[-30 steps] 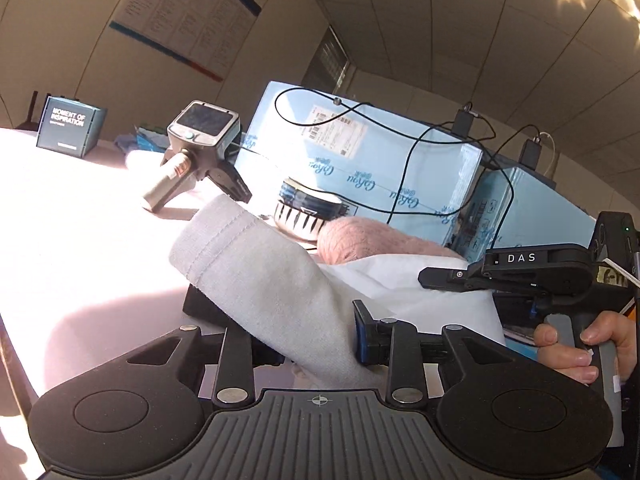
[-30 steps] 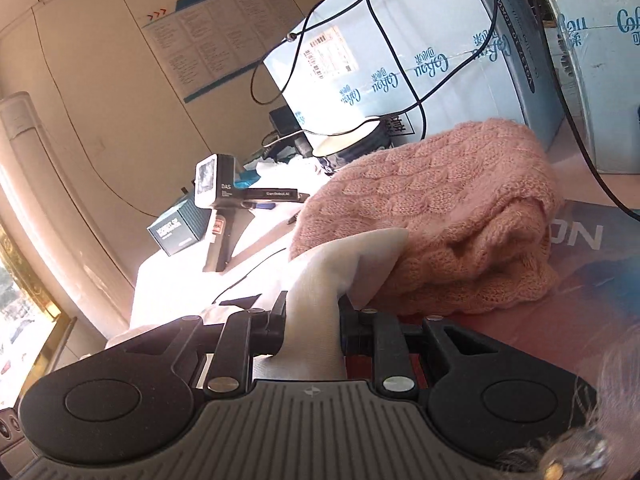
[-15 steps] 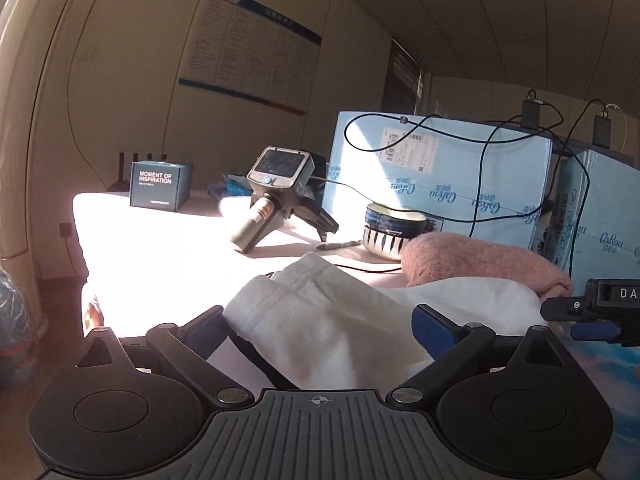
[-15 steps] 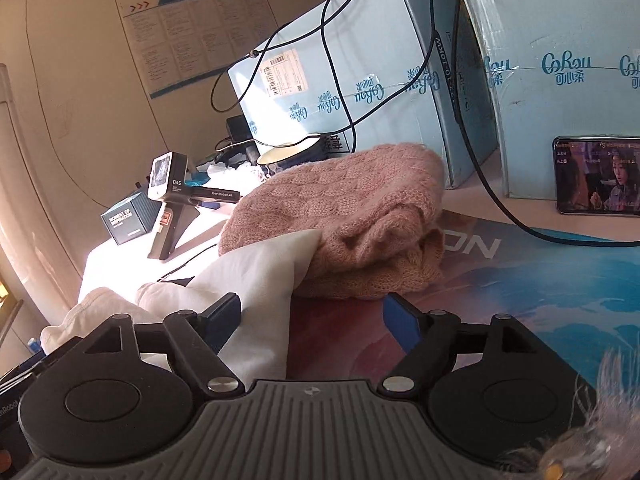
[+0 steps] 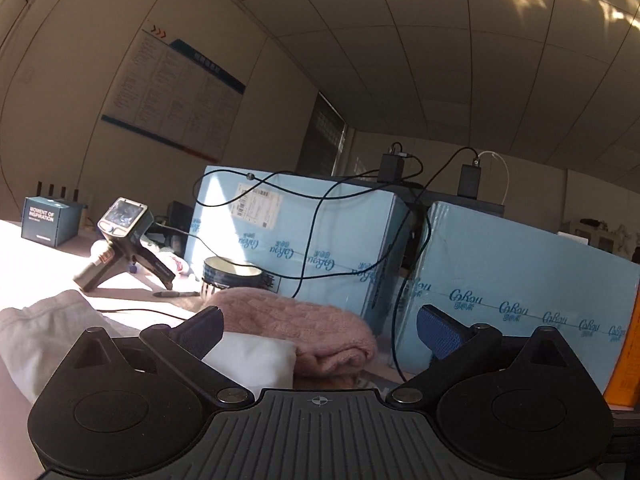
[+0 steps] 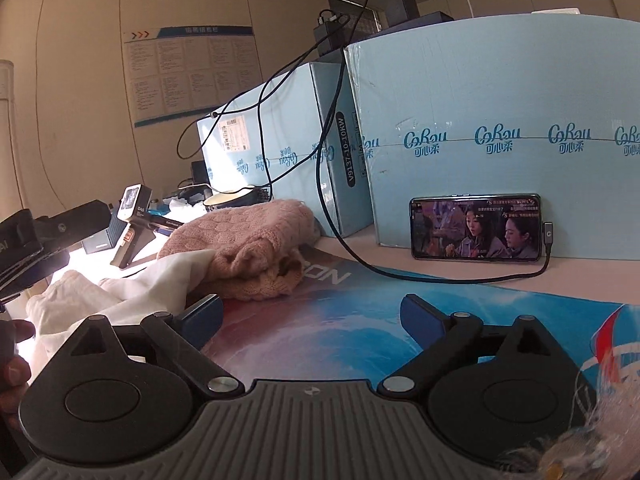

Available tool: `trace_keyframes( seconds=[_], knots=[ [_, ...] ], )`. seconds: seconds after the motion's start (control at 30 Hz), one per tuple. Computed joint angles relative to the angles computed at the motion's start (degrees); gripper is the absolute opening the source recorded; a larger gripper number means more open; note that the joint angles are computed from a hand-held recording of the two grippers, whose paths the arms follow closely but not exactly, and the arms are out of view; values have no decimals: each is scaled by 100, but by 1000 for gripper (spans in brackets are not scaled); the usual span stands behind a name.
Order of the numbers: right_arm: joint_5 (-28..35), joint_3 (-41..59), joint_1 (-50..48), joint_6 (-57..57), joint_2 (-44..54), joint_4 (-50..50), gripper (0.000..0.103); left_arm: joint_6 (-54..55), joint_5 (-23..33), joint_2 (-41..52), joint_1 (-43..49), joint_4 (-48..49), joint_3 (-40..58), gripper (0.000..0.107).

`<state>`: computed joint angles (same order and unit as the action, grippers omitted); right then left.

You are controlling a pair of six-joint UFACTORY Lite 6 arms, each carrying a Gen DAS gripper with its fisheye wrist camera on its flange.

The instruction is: Fold clothes

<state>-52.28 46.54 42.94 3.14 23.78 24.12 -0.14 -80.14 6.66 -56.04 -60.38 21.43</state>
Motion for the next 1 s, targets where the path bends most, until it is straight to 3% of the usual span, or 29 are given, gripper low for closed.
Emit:
trace_keyframes(
  seconds=[0.1, 0.23, 0.4, 0.57, 0.77, 1.0],
  knots=[
    [-400, -392, -112, -63, -169, -158, 98, 310, 113, 560, -203, -574, 691, 103],
    [-281, -165, -481, -11, 8, -632, 99, 759, 79, 1205, -378, -1466, 1474, 103],
    [25, 742, -830, 710, 624, -1957, 100, 1121, -304, 1799, -442, -2522, 2068, 103],
    [-57, 1522, -785, 534, 1215, -2126, 100, 1340, -684, 2077, -394, -2906, 2359, 103],
    [-784, 1173, -816, 42, 1156, -1660, 101, 2255, -677, 2402, -323, -2738, 2892, 103],
    [-1790, 866, -397, -562, 1189, -462, 103, 2212, -444, 2287, -222, -2290, 2751, 103]
  ],
)
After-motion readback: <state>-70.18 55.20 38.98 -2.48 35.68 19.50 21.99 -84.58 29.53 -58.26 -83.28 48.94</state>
